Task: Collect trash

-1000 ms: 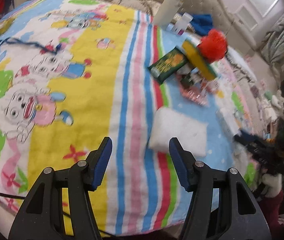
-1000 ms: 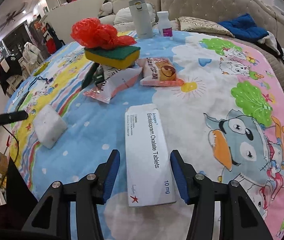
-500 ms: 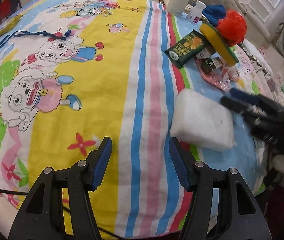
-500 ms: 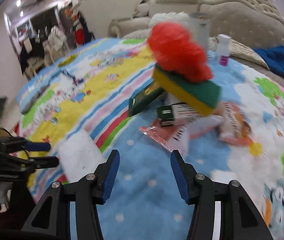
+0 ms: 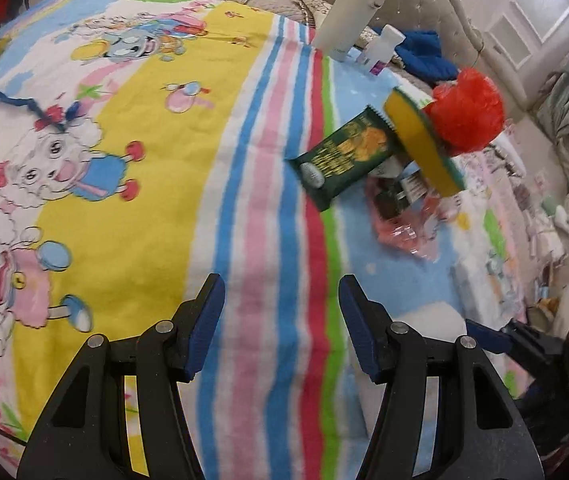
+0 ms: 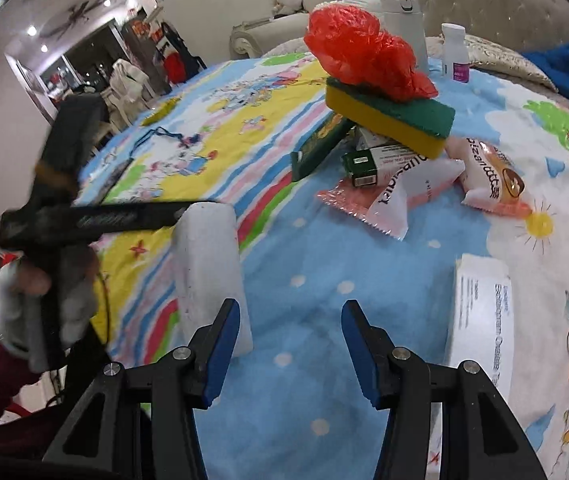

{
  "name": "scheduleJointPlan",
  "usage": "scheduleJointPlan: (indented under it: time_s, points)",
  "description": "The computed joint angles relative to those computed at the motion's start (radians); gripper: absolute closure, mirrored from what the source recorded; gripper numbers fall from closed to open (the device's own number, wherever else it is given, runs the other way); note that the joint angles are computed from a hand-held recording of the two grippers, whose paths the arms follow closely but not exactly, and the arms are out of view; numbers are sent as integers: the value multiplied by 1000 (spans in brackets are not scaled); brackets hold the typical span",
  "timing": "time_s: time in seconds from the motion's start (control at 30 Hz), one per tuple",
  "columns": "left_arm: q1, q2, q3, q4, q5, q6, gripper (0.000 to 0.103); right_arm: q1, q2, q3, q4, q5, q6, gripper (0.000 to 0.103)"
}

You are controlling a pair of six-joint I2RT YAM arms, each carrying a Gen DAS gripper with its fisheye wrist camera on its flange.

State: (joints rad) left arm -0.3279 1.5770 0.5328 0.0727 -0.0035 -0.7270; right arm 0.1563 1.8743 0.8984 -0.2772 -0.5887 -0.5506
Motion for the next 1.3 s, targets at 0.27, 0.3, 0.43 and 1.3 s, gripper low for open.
scheduleJointPlan:
  time_s: [0.27, 0.3, 0.43, 1.3]
  points:
    - [-37, -121, -58, -21, -4, -68, 45, -116, -95, -78, 114, 110, -16, 44]
    - [-51, -123, -57, -24, -11, -82, 44, -140, -86, -70, 109, 116, -21, 36]
    - [-125, -99, -38, -9, -37, -129, 42, -187, -36, -37, 96, 147, -37, 32]
    - [-299, 259, 238, 10, -100, -158, 51, -178, 101, -22, 281, 182, 28, 56]
